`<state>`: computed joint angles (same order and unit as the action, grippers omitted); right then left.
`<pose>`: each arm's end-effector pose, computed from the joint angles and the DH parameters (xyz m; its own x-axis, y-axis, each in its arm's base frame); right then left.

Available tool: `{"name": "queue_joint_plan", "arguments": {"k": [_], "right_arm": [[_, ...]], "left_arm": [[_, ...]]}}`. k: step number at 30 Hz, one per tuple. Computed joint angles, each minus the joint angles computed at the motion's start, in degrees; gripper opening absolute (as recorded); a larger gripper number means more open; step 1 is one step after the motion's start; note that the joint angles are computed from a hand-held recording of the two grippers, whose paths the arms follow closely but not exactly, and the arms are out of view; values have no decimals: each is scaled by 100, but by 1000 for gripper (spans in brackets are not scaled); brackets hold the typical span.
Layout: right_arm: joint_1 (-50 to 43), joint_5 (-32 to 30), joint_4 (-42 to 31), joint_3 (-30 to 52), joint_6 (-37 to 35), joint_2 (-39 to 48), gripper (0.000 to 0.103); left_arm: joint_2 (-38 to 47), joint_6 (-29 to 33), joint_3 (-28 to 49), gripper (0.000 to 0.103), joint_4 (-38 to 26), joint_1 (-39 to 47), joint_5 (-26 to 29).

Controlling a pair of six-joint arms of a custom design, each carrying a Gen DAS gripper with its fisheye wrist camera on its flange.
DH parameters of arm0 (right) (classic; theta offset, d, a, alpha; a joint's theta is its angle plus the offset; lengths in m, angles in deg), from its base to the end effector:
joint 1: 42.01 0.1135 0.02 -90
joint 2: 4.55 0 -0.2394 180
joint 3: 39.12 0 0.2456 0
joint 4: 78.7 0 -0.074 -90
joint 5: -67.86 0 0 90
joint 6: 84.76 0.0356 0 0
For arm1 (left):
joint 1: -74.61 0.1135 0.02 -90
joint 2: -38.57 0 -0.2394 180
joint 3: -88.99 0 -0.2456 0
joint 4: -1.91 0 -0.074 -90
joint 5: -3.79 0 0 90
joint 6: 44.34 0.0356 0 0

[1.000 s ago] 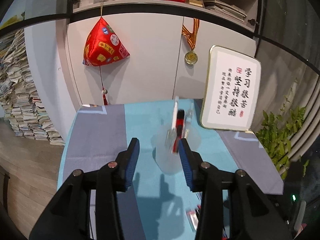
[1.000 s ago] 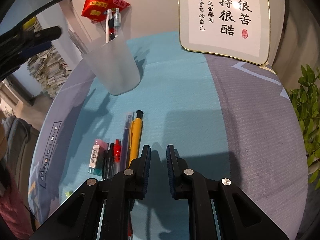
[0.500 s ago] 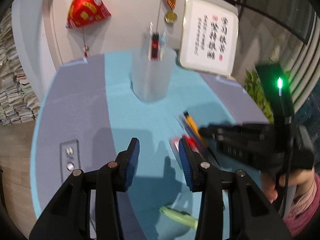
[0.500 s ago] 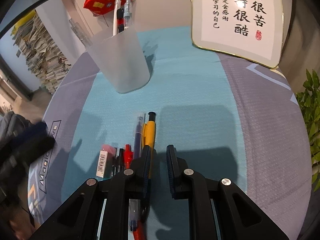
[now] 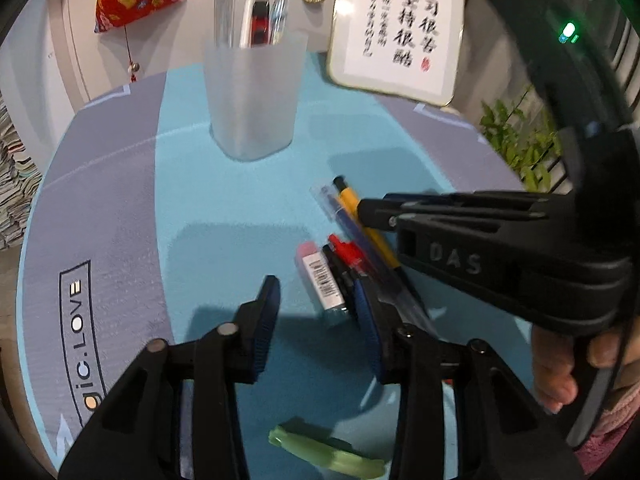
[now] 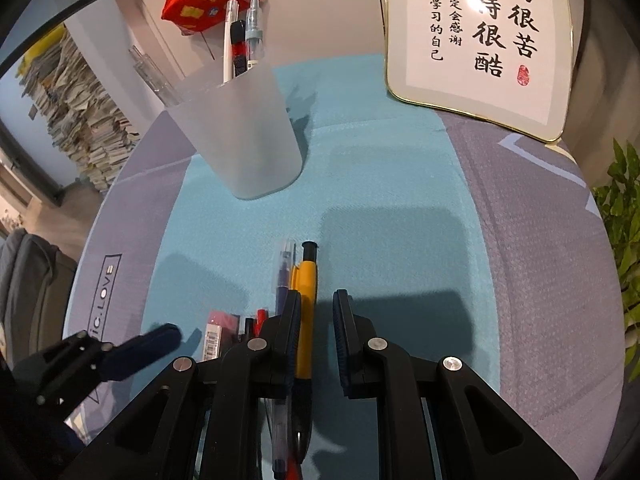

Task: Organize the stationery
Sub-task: 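Grasp the yellow mechanical pencil with the right tool while the left tool grasps the pink eraser, then drop the yellow pencil into the cup with the right tool while the left holds the eraser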

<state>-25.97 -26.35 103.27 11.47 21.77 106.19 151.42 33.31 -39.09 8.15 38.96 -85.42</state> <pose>0.2729 0.0812 0.0313 -0.8719 0.0446 -0.4877 -0.0675 0.9754 0.2098 0.2400 -0.1727 0.0300 -0.7738 0.2918 -0.5622 0.4338 0.8909 -0.1346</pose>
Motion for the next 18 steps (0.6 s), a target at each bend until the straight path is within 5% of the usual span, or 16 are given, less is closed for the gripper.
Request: {"name": "queue_joint_plan", "arguments": {"k": [6, 18], "right_arm": [[52, -17, -105, 280, -11, 229, 15], [391, 522, -641, 1104, -73, 661, 15]], "left_arm": [[48, 22, -89, 13, 25, 290, 227], [164, 98, 14, 12, 74, 333, 131]]}}
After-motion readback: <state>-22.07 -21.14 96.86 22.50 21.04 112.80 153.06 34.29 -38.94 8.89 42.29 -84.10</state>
